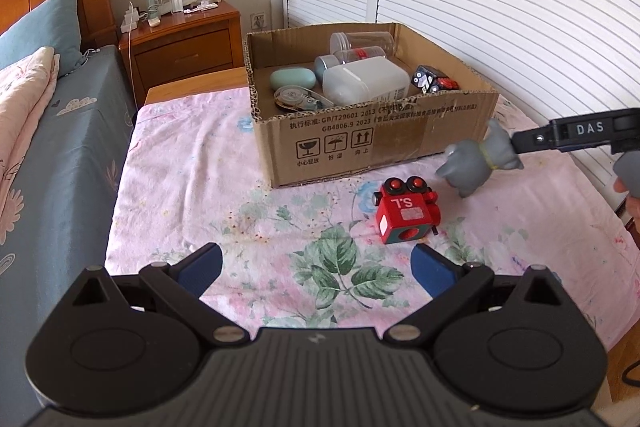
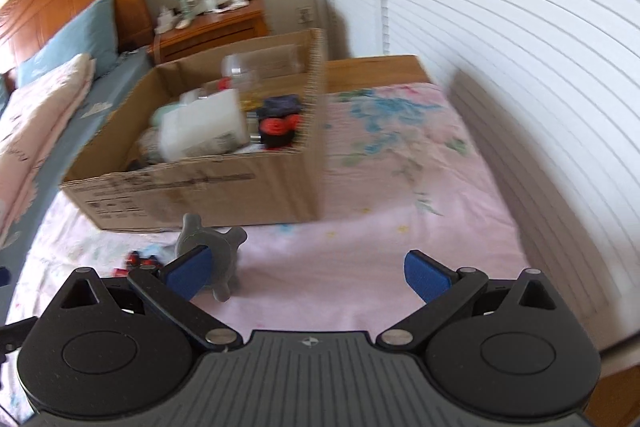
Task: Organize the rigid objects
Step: 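Move the left gripper to the red TS toy train and grasp it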
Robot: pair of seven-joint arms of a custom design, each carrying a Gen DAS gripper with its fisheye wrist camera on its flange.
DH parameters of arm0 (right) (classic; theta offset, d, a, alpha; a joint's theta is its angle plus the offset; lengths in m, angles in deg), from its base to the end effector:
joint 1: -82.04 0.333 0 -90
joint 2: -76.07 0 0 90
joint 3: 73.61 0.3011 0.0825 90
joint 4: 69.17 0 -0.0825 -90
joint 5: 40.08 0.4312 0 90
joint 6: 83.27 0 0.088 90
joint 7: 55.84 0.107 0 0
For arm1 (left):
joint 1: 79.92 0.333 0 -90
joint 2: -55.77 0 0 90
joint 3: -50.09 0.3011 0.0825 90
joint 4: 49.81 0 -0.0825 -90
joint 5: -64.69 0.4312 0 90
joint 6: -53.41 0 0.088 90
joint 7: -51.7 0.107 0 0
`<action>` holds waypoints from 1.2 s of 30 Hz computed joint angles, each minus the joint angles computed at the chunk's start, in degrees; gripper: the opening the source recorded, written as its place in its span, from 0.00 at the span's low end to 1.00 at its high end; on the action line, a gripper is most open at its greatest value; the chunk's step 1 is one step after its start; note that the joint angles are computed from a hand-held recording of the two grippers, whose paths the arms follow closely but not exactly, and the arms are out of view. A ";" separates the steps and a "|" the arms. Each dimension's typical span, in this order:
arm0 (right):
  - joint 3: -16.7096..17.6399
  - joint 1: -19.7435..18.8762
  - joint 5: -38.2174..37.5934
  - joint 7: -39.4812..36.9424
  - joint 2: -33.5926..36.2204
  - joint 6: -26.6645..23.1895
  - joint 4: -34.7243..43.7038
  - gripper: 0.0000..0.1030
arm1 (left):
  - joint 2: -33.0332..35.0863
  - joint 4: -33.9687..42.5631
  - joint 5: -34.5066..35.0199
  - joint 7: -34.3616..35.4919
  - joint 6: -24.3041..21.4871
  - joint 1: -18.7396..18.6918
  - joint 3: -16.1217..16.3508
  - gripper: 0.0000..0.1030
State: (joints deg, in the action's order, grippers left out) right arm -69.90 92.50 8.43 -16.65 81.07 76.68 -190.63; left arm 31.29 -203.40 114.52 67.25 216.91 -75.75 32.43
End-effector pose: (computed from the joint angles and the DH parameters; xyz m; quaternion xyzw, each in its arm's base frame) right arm 0.6169 0.1198 0.3826 -0.7802 0.5109 -0.1224 0.3396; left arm 0.4392 -0.1401 0.3661 -0.7404 0.5606 -0.2287 0.2921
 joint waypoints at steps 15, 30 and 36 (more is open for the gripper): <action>-0.65 -2.07 -2.88 -1.69 -1.80 2.78 -4.65 1.00 | 0.98 0.76 -1.01 1.22 -0.55 -1.02 0.30 0.97; 0.54 0.60 -7.46 -5.22 -0.95 5.17 -7.70 1.00 | 9.42 6.52 -1.96 4.47 2.13 -1.16 1.56 0.97; 0.59 0.88 -4.39 -7.71 -1.07 6.25 -8.04 1.00 | 17.28 13.21 6.61 -2.07 2.45 -1.71 2.24 0.96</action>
